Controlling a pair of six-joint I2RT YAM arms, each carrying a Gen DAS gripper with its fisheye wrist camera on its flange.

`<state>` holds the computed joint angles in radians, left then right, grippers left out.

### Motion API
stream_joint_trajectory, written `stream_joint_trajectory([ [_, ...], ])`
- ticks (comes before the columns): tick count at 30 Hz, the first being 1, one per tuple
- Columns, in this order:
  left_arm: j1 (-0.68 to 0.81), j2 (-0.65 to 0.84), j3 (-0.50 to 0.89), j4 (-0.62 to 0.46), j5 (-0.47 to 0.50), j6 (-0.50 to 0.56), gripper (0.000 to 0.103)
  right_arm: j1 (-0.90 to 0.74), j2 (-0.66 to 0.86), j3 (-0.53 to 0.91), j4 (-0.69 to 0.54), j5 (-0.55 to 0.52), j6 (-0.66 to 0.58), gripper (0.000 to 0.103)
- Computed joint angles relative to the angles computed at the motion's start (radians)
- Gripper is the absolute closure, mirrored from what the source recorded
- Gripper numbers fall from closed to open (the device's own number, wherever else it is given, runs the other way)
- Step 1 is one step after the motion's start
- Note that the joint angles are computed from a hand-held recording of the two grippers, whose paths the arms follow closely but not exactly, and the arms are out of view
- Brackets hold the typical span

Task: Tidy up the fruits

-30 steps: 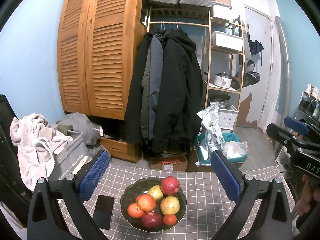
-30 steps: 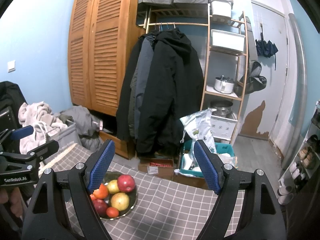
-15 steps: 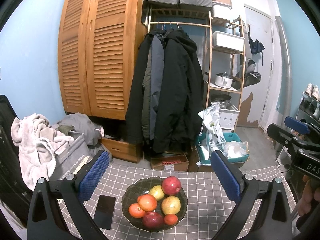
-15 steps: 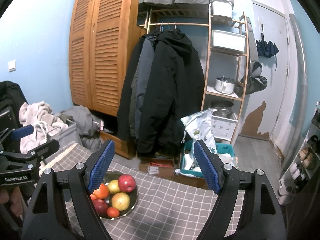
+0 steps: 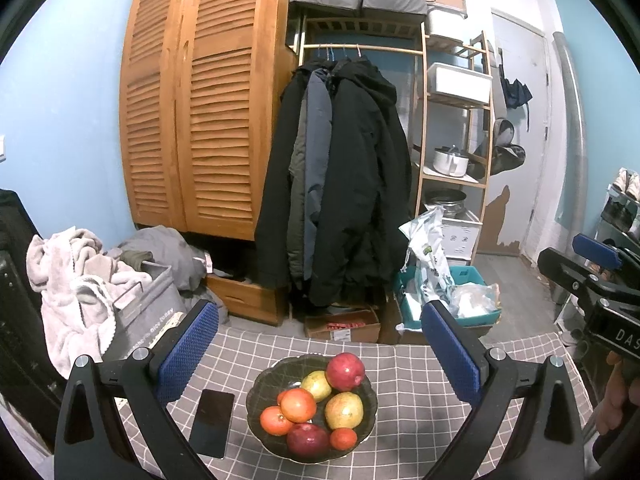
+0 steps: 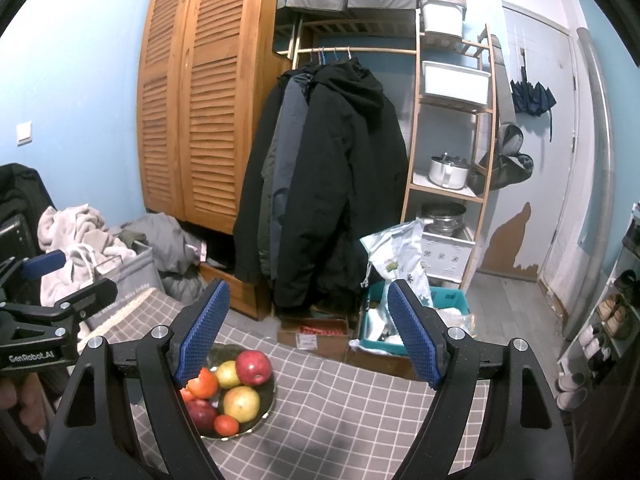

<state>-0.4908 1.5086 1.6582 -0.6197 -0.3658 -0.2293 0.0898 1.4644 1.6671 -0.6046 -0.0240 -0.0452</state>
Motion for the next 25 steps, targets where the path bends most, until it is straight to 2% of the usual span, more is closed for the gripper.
stream_joint_trajectory([
  [16,0.017,0.006,0.014,-0.016,-0.001,-0.035,0.001,0.002,0.000,0.000,0.000,0.003,0.000,0.023],
  [25,-0.003,-0.008,-0.008,0.011,-0.033,-0.011,0.001,0.000,-0.001,-0.001,0.001,0.000,-0.001,0.023],
])
